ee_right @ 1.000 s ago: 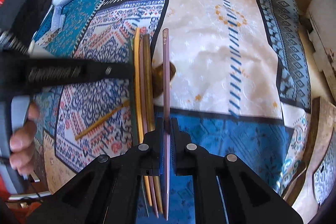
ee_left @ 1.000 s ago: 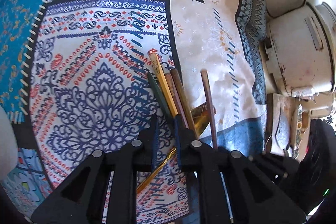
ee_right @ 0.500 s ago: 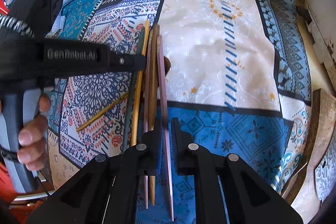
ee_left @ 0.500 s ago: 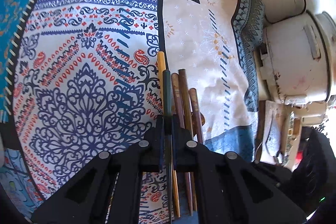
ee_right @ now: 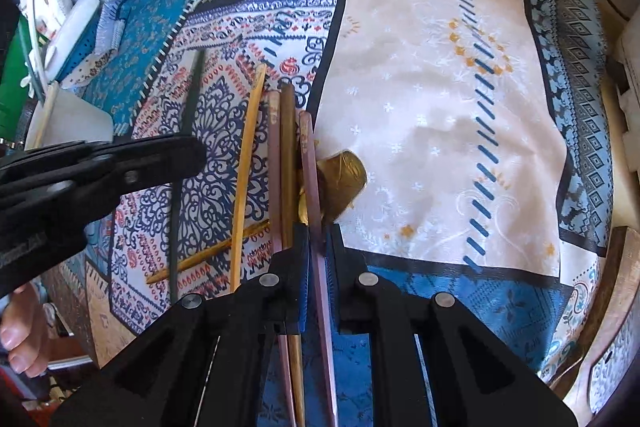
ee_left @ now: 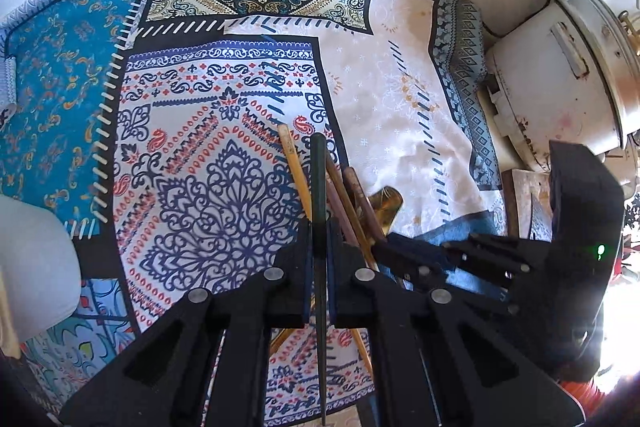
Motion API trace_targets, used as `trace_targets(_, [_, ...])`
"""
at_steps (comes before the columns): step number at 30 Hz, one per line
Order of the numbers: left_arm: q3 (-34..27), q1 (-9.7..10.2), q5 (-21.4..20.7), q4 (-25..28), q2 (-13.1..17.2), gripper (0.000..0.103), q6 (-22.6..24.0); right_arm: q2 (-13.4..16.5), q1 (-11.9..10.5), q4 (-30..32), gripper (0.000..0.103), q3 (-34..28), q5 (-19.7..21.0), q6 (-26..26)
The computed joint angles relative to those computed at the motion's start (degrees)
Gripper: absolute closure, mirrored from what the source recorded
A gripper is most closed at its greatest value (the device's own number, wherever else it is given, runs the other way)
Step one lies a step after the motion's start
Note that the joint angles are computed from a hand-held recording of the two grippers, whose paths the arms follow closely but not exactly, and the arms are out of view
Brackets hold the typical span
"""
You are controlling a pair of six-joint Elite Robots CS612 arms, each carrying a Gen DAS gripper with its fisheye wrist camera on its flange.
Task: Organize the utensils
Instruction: 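Lift the pink chopstick and dark stick up from the pile with both tools, then carry the pink chopstick and dark stick with both tools over the white cup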
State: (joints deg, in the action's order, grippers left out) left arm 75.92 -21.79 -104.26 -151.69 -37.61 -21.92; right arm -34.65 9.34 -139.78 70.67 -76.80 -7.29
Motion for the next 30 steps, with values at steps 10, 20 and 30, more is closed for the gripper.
trace_targets(10, [4.0, 0.12, 2.4, -4.1, -2.6, 0.099, 0.4, -1.8, 0.6, -6.2, 0.097, 3.6, -1.4, 2.5])
trace_targets(20, [9.5, -0.35, 6.5, -12.5, -6.7, 0.099, 2.4, -5.9, 0.9, -18.1, 0.097, 9.3, -5.1, 5.8])
trace_targets(30, [15.3, -0.77, 9.9, -20.9, -11.2, 0.099, 4.9, -9.2, 2.5, -27.9, 0.097, 13.2, -8.1, 8.2])
